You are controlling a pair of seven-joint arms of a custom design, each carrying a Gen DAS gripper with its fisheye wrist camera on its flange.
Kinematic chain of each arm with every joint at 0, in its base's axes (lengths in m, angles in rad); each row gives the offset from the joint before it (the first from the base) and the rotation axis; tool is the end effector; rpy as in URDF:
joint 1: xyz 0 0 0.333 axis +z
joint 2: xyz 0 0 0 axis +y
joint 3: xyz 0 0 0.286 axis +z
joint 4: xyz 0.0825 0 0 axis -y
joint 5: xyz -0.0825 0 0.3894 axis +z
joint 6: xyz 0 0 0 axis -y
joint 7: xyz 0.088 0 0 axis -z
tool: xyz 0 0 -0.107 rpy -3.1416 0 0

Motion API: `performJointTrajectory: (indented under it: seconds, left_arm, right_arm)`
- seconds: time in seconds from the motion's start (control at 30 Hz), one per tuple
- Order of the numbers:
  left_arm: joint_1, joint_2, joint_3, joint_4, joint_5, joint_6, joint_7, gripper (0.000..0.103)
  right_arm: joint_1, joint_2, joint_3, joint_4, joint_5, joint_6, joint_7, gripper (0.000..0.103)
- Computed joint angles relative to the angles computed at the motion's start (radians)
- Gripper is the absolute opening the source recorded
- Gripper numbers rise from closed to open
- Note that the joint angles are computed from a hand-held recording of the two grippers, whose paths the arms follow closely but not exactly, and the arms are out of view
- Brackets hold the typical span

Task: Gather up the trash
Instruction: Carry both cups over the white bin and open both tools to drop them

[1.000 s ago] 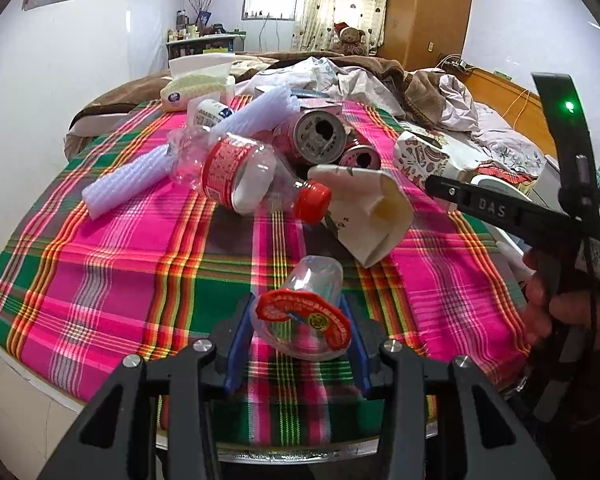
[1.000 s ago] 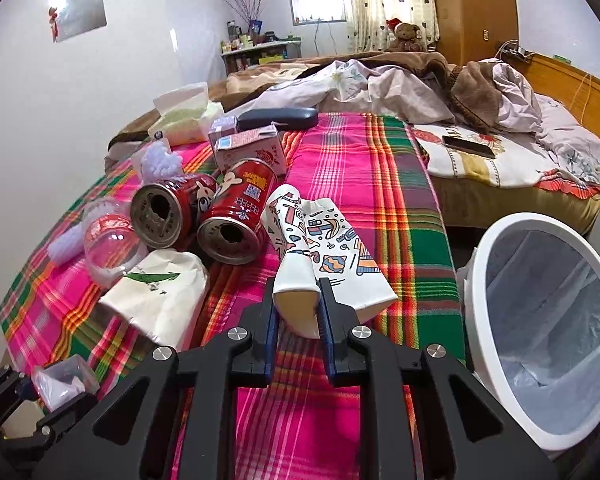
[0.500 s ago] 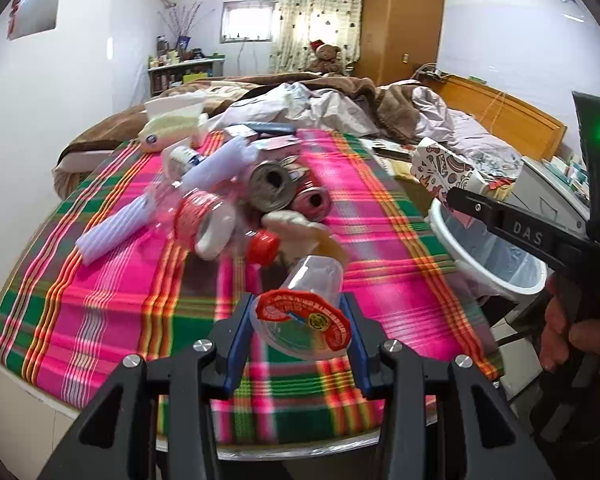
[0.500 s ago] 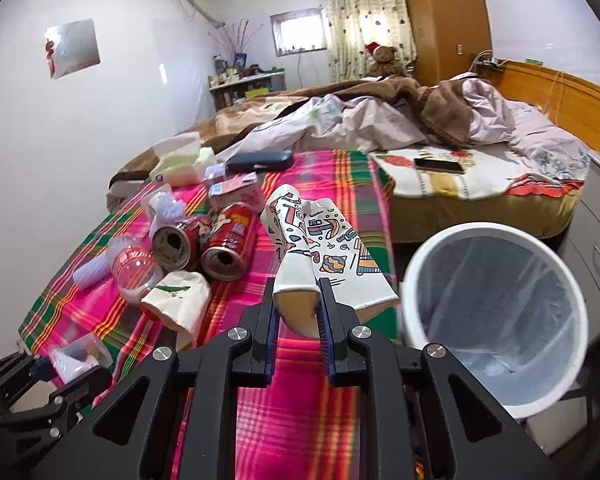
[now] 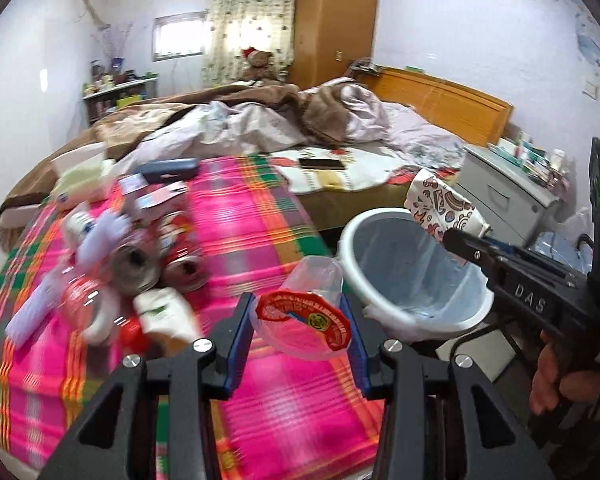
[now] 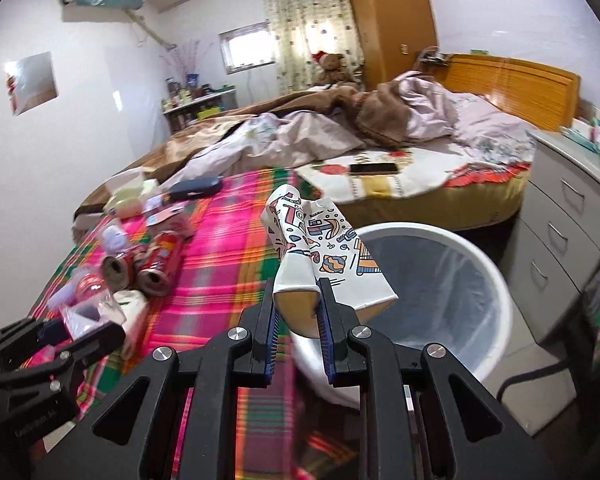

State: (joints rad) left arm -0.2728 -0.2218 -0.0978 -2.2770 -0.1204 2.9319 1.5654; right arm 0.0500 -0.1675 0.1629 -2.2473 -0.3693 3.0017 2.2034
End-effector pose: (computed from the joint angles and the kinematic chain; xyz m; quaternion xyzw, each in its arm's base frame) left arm 0.5043 -0.1907 0.5202 -0.5494 0.7197 -0.3650 0.2168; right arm 0.5317 0.1453 0.5103 -0.6100 0.6527 -0.2625 0.3647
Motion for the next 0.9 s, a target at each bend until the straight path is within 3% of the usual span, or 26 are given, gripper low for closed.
performJointTrajectory:
  seconds: [0.2, 0.4, 0.77, 0.9]
  left_arm:
    - [-0.029, 0.099, -0.021, 0.121, -0.062, -0.038, 0.071, 0.044]
    - [-0.001, 0.209, -0.086, 0.253, -0.076, -0.093, 0.095, 0.044]
    - [0.037, 0.397, -0.170, 0.443, 0.002, -0.204, 0.054, 0.045]
    - [0.029, 0.434, -0.169, 0.480, 0.076, -0.221, 0.003, 0.045]
  right_arm:
    - [-0.036, 0.000, -0.011, 0.001, -0.024, -0.026, 0.038, 0.018]
    - [-0.052, -0.010, -0.033, -0.009, -0.034, -0.056, 0.051, 0.018]
    - [-0.012, 0.026, -0.100, -0.009, 0.136, -0.131, -0.116, 0.018]
    - [-0.002, 0.048, -0.118, 0.011, 0.169, -0.164, -0.160, 0.020]
